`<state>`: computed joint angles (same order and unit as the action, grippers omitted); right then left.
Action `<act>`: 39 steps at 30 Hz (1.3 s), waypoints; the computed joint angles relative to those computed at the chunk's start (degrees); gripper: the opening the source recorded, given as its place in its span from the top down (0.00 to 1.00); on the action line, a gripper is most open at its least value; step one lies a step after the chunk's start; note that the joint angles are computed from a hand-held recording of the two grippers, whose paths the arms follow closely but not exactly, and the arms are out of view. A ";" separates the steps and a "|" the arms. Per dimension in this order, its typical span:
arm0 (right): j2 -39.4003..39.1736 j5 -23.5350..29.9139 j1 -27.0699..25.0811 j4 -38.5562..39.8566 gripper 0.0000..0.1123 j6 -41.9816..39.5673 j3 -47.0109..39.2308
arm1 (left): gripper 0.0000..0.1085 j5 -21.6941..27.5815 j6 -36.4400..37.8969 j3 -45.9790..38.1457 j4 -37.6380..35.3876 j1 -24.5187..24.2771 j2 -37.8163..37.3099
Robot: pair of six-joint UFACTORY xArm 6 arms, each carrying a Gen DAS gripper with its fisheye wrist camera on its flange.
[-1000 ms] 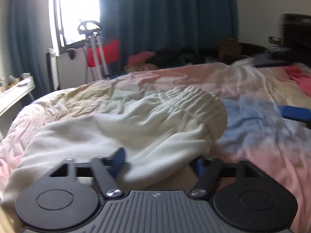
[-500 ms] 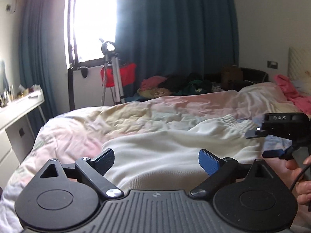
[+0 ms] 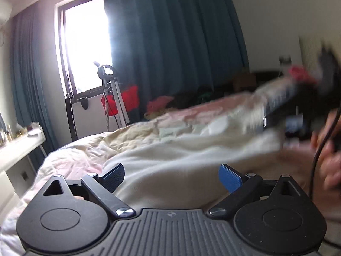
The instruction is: Fold clothes
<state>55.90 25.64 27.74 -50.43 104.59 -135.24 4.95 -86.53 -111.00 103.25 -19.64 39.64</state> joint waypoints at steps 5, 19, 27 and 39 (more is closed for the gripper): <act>-2.07 -5.71 -0.47 -14.38 0.73 11.86 0.85 | 0.12 8.53 4.08 -0.23 4.86 -2.72 1.75; -6.56 0.57 0.73 -3.33 0.67 4.05 8.88 | 0.06 28.66 7.37 5.06 -20.04 -3.10 -2.32; -9.66 -5.37 -0.99 -2.50 0.30 14.98 18.47 | 0.05 23.22 11.27 11.61 -40.00 0.54 -6.08; -5.05 -19.24 -2.42 13.54 0.26 4.74 18.08 | 0.05 19.32 18.66 15.83 -60.09 3.34 -7.93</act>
